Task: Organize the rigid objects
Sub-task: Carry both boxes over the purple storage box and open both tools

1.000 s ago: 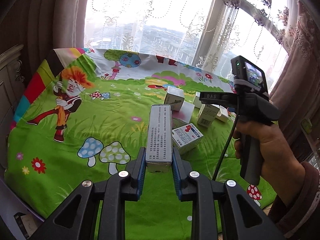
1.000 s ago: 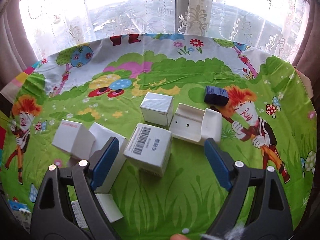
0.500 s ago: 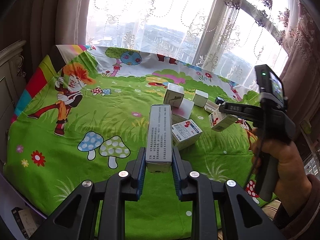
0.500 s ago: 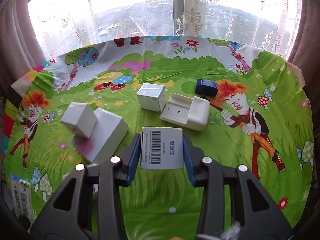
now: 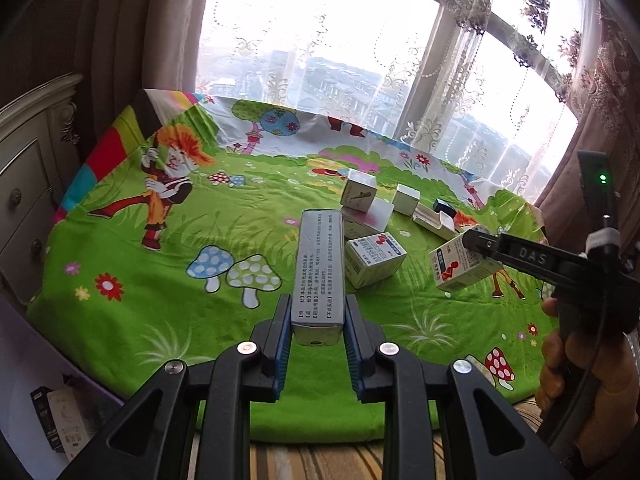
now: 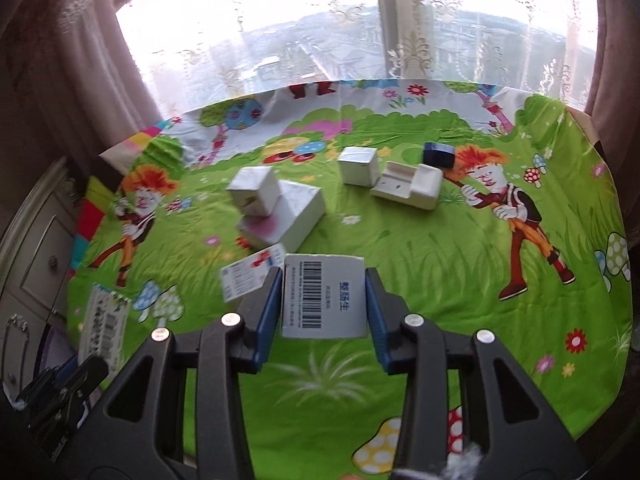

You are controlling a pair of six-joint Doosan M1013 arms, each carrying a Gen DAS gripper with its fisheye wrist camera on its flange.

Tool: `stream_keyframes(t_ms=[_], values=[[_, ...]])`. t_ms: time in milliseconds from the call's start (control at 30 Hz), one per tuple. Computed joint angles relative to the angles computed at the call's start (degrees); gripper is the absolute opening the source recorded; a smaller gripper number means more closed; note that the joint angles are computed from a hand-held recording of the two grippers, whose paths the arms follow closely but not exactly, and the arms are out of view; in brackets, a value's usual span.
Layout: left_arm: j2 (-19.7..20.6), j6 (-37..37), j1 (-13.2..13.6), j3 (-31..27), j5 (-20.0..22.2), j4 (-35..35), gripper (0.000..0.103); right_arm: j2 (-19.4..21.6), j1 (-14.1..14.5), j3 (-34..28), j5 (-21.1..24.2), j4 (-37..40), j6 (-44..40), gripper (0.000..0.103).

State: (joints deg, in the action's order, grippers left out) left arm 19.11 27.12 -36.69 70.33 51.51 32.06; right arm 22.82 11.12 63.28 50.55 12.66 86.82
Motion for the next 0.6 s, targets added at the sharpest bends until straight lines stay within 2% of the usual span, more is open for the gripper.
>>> stream_keyframes(t_ms=[300,600], values=[[-4.1,-8.8,-0.4,4.8,7.3,3.9,0.025,-3.4,3.6,3.7,0.9,6.4,-10.0,0.044],[-9.0,-17.4,0.9,11.6,17.4,5.9,0.025,-4.4,8.4,5.1,7.2,12.7,-20.6,0.044]])
